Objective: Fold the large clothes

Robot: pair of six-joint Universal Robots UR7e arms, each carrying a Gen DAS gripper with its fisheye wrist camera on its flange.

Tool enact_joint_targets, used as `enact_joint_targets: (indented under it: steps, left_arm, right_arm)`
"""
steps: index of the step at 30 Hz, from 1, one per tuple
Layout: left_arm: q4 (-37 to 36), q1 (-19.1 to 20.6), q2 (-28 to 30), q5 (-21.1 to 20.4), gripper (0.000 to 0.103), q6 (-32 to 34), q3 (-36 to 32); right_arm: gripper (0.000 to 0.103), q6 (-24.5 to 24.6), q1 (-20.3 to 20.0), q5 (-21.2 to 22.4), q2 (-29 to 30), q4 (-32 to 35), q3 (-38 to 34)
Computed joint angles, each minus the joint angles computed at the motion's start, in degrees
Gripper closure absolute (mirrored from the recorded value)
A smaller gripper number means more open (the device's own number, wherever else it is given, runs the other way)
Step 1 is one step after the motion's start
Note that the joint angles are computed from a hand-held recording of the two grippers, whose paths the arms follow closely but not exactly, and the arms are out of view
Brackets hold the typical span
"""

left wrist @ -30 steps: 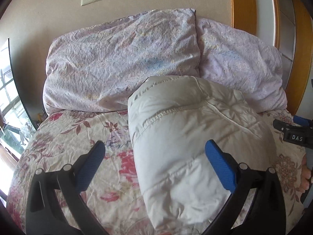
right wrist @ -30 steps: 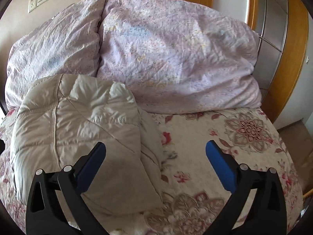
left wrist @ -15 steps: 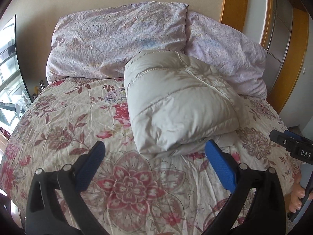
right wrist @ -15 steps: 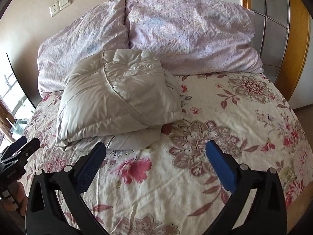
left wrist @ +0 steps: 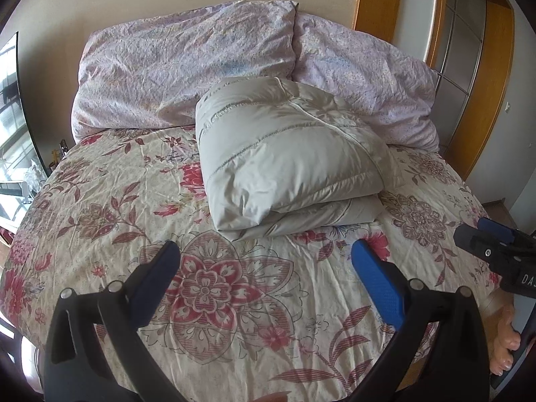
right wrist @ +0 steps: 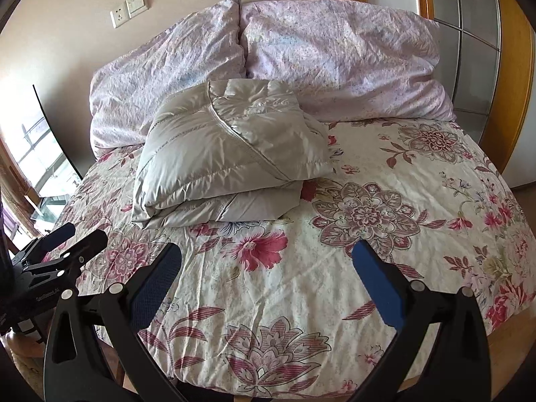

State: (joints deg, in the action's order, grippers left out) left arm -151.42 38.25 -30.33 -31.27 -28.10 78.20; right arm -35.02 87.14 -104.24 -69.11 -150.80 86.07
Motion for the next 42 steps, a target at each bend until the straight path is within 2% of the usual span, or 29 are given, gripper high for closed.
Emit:
enact_joint_targets:
  steps: [7,42]
  left_arm:
    - [0.0,0.5,-1.0,-3.0,0.002,-1.8,0.6]
    - [0.7,0.1,-0.6,-3.6,0.002,-1.6,0.2]
  right_arm:
    - [0.001,0.4,-0.3,1.5,-1.1,2.1,0.8]
    - [0.001,1.9,-0.7,2.4,-1.2,5.5,0.2]
